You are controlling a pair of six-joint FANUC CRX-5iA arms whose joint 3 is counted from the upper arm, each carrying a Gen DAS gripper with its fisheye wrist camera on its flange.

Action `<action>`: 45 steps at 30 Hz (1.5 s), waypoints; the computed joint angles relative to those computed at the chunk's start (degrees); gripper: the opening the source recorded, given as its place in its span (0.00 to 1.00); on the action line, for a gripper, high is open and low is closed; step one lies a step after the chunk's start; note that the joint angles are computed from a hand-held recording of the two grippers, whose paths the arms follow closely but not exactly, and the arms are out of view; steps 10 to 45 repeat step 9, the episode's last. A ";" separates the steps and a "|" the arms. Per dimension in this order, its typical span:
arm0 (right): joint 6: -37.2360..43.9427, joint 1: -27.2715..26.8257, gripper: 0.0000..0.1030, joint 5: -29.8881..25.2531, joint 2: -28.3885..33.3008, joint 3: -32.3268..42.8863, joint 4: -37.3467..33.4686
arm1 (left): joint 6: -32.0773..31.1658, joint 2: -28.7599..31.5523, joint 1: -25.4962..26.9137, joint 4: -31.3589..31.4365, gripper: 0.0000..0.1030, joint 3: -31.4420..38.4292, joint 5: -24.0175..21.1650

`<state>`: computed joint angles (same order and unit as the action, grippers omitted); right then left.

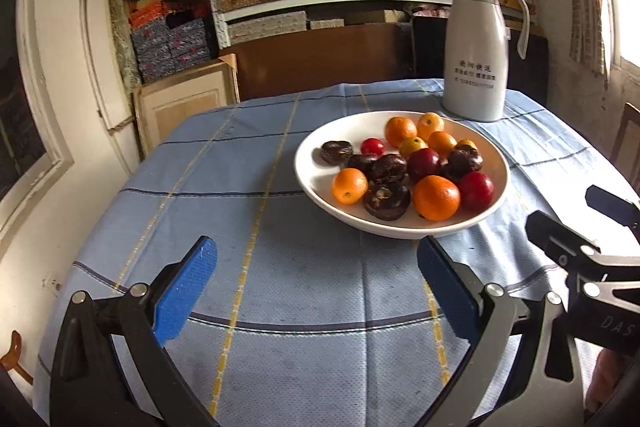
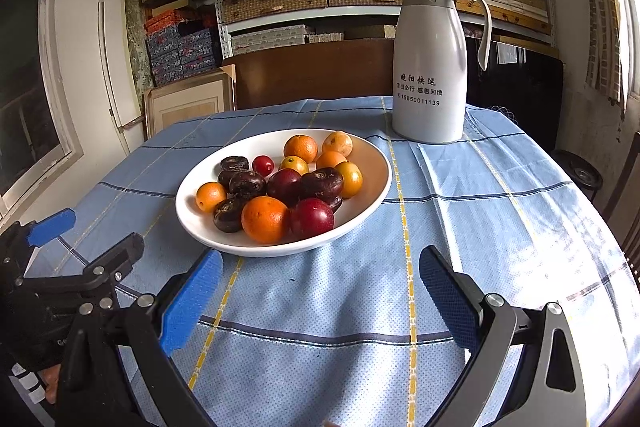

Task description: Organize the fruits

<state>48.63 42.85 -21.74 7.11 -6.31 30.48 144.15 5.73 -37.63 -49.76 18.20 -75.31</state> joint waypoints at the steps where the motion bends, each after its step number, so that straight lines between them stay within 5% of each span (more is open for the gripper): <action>1: -0.11 -0.01 0.97 -0.02 -0.05 0.01 -0.10 | -0.28 -0.11 0.26 0.38 0.95 -0.12 0.43; 45: 0.35 -0.07 0.97 -0.42 0.00 0.38 -0.90 | -0.28 -0.88 1.57 2.60 0.95 -0.98 2.06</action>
